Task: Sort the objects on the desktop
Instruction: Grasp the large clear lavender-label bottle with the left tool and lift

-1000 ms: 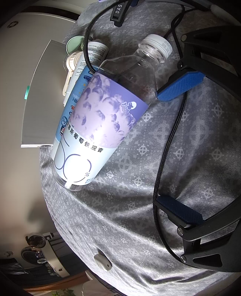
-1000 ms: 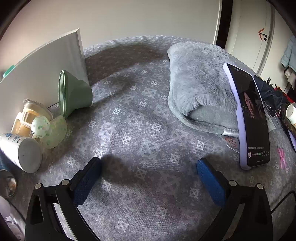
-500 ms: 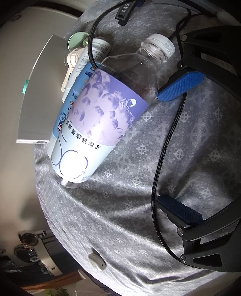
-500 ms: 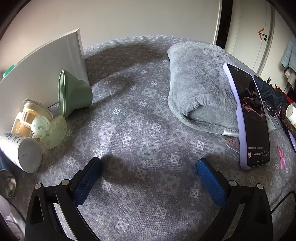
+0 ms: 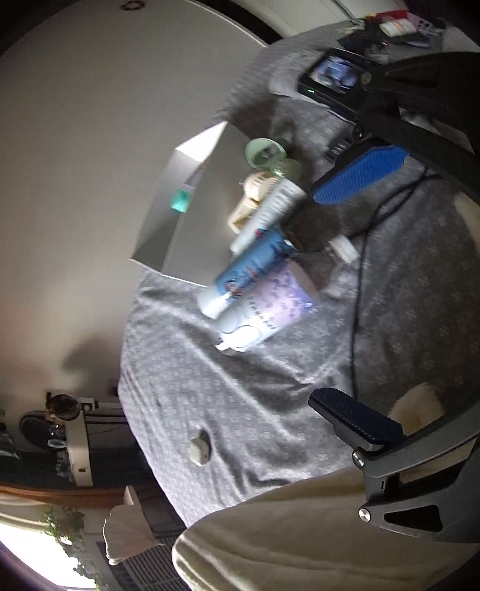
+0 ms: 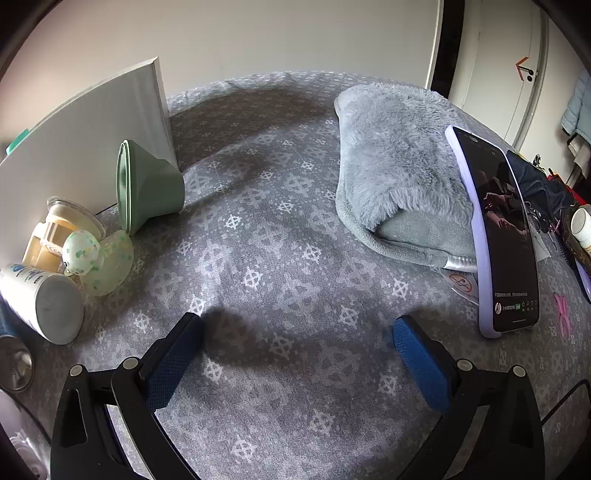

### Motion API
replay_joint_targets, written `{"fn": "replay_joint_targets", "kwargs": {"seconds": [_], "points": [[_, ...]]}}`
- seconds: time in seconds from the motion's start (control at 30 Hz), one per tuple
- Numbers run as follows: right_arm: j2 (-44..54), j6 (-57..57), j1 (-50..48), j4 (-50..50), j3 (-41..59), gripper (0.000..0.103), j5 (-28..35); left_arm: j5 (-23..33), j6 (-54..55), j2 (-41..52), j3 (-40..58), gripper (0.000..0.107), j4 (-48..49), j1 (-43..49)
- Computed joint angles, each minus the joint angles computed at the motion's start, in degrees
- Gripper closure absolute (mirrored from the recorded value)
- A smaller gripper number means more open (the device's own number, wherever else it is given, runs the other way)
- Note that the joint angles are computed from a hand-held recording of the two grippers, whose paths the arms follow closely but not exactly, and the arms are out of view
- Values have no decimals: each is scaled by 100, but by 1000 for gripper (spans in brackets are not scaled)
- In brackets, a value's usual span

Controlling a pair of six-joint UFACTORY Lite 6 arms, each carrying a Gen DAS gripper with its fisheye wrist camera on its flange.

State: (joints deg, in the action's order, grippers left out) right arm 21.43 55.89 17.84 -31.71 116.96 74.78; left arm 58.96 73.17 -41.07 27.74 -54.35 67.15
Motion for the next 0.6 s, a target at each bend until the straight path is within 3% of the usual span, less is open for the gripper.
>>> {"fn": "replay_joint_targets", "kwargs": {"seconds": [0.1, 0.23, 0.3, 0.37, 0.43, 0.53, 0.6], "points": [[-1, -1, 0, -1, 0, 0, 1, -1070, -638, 1649, 927, 6, -683, -1259], [5, 2, 2, -2, 2, 0, -1, -2157, -1351, 3495, 1899, 6, -585, -2480], [7, 3, 3, -3, 3, 0, -3, -2367, -1585, 4465, 2353, 7, -419, -2778], [12, 5, 4, -4, 6, 0, -4, -2499, -2182, 5352, 2831, 18, 69, -3006], [15, 7, 5, -5, 8, 0, -4, -2568, -2587, 6108, 3264, 22, 506, -3129], [15, 7, 8, -4, 15, 0, 4, -2749, -2263, 6541, 3474, 25, 396, -3214], [30, 19, 15, -9, 18, 0, -3, -3049, -2663, 6509, 3552, 29, 1073, -3475]]}}
